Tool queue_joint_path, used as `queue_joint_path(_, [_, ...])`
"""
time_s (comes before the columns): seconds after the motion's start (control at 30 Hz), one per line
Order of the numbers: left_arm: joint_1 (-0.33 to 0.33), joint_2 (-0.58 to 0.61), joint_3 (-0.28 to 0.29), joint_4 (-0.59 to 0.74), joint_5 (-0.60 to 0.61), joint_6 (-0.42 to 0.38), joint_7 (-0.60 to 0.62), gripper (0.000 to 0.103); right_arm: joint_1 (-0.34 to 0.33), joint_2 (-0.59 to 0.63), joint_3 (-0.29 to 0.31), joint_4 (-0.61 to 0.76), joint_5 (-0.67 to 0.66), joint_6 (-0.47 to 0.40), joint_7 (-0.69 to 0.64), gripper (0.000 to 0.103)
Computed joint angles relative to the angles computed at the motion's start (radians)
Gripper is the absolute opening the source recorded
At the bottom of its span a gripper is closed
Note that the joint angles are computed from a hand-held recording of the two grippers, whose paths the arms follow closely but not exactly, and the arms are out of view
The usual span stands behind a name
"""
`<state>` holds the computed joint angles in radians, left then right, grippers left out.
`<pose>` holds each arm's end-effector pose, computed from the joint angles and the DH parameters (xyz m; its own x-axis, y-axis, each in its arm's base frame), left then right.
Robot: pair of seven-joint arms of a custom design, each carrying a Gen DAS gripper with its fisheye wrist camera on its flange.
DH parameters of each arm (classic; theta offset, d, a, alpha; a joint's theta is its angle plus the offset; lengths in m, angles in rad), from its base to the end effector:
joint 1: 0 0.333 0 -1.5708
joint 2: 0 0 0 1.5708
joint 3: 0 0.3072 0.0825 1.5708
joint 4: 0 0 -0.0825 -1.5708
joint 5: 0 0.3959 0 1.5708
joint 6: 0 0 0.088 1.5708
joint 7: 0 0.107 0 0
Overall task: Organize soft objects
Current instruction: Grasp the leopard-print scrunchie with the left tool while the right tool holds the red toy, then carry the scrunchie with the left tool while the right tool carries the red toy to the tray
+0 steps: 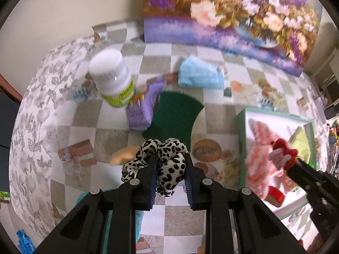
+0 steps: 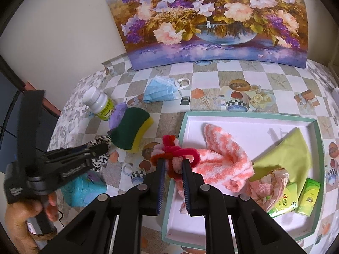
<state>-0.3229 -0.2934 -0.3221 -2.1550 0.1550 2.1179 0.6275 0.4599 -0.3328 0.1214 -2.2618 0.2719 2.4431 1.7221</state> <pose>0.4037 -0.3091 0.5284 0.2258 -0.9732 0.0432 -0.9182 -0.2274 -0.3242 0.4210 0.2827 0.5376 0.3196 -0.9047 -0.2816 -0.8835 -0.1771 -0.4337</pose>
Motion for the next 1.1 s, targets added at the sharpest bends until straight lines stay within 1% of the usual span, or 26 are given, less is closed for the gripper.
queue_joint_path(0.2, [0.007,-0.032,-0.001,0.015,0.017,0.055,-0.013,0.024,0.001,-0.031,-0.006,-0.009,0.01,0.02,-0.01,0.017])
queue_joint_path(0.37, [0.018,-0.046,-0.024,0.048,0.067,0.047,-0.04,0.024,-0.006,-0.049,-0.015,-0.016,0.012,0.029,-0.013,0.017])
queue_joint_path(0.47, [0.017,-0.033,-0.035,0.074,0.09,0.045,-0.047,0.024,-0.032,-0.056,-0.018,-0.025,-0.008,0.03,0.012,0.017])
queue_joint_path(0.63, [-0.002,0.05,-0.046,0.148,0.109,0.047,-0.045,0.024,-0.094,-0.065,-0.024,-0.045,-0.075,0.029,0.081,0.017])
queue_joint_path(0.83, [-0.056,0.195,-0.064,0.275,0.187,0.061,-0.063,0.024,-0.171,-0.067,-0.051,-0.072,-0.137,0.017,0.15,0.017])
queue_joint_path(0.93, [-0.095,0.275,-0.059,0.343,0.21,0.071,-0.056,0.024,-0.196,-0.064,-0.068,-0.085,-0.144,0.016,0.166,0.017])
queue_joint_path(1.1, [-0.157,0.414,-0.032,0.456,0.239,0.097,-0.034,0.024,-0.227,-0.066,-0.098,-0.108,-0.13,0.016,0.168,0.017])
